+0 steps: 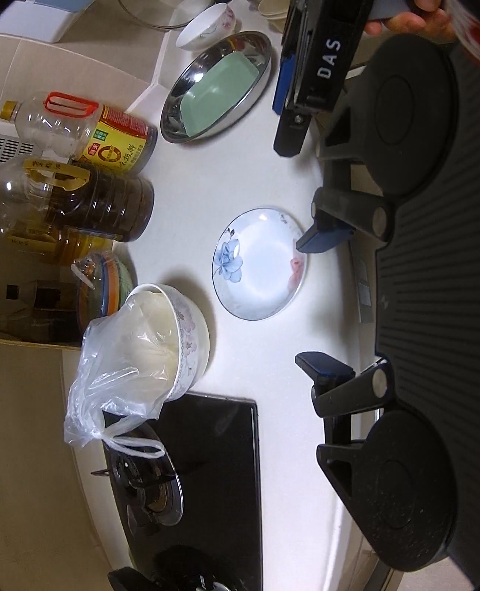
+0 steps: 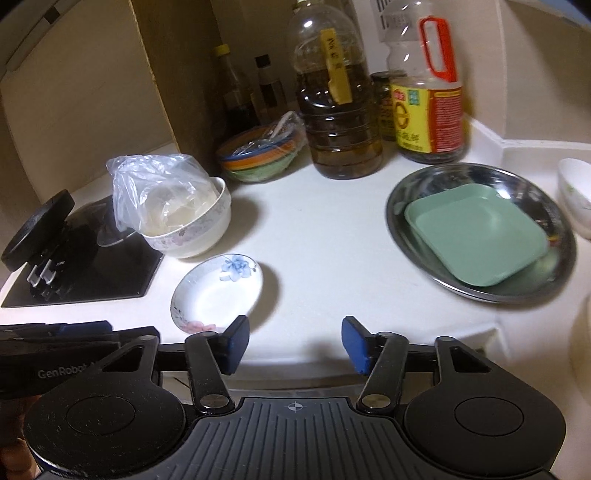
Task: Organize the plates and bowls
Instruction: 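Close both grippers on the rim of the blue-flower saucer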
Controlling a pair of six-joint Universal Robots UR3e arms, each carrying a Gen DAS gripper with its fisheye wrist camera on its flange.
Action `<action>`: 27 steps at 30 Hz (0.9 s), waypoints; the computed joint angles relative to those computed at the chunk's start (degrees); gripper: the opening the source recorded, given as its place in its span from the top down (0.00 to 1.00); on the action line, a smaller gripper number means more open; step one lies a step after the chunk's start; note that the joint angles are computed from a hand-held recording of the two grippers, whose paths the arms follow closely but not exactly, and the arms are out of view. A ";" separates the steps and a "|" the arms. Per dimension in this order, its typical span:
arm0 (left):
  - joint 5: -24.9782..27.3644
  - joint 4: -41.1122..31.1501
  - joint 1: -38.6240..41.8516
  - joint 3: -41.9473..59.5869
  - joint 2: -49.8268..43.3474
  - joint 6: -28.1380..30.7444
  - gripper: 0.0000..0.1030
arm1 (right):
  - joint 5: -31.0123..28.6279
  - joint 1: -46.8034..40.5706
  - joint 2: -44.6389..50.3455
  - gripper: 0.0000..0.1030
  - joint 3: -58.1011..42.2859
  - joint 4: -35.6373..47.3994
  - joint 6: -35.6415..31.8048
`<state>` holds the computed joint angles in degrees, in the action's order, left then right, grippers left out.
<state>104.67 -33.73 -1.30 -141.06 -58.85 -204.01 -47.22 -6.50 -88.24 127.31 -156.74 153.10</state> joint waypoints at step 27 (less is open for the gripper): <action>-20.14 14.73 22.83 -7.38 -7.09 20.83 0.63 | -9.23 14.25 20.30 0.74 -13.91 -12.98 14.52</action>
<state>84.53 -19.00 21.54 -148.44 -65.94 -183.18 -56.45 7.75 -67.94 113.40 -169.71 167.63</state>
